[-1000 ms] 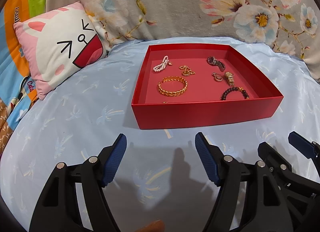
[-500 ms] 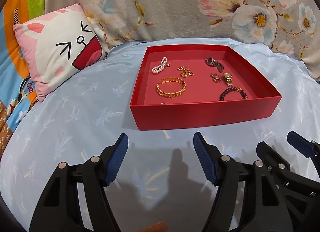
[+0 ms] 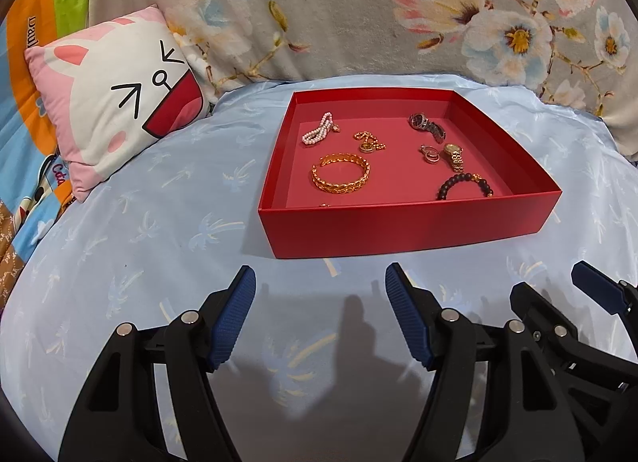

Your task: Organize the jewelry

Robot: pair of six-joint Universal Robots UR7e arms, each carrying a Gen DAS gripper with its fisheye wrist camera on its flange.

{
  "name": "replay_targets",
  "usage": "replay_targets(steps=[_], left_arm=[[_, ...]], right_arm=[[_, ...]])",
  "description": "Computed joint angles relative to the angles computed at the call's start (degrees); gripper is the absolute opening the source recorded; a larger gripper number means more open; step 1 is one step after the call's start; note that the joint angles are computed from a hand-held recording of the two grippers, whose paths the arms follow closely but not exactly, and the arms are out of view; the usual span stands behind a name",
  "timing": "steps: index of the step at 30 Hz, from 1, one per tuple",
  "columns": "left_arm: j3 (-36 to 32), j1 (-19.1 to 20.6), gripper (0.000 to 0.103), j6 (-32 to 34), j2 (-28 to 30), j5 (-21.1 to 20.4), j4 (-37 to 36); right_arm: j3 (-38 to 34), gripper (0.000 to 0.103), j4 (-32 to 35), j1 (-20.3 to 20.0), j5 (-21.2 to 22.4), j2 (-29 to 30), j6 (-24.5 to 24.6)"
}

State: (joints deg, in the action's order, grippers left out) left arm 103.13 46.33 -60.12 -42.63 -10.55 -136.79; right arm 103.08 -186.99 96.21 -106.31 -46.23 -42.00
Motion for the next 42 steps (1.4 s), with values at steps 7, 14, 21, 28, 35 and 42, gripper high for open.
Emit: replay_targets(steps=[7,14,21,28,35,42], left_arm=[[-0.02,-0.05,0.064,-0.24,0.12,0.34,0.18],[0.07,-0.07,0.064,-0.2,0.01,0.27,0.13],[0.07,-0.04,0.064,-0.08,0.05,0.31,0.01],[0.0,-0.03,0.063,-0.06,0.11,0.31,0.02],[-0.02,-0.06,0.063,-0.19,0.17,0.35,0.13],[-0.04,-0.07,0.063,-0.19,0.18,0.3,0.15]], right_arm=[[0.01,0.066,0.01,-0.02,-0.1,0.04,0.04],[-0.03,0.066,0.08,0.01,-0.09,0.03,0.07],[-0.06,0.066,0.09,0.04,-0.13,0.05,0.06],[-0.03,0.066,0.09,-0.01,-0.1,0.03,0.09],[-0.11,0.066,0.21,0.02,-0.09,0.02,0.07],[-0.11,0.066,0.26,0.02,-0.11,-0.01,0.07]])
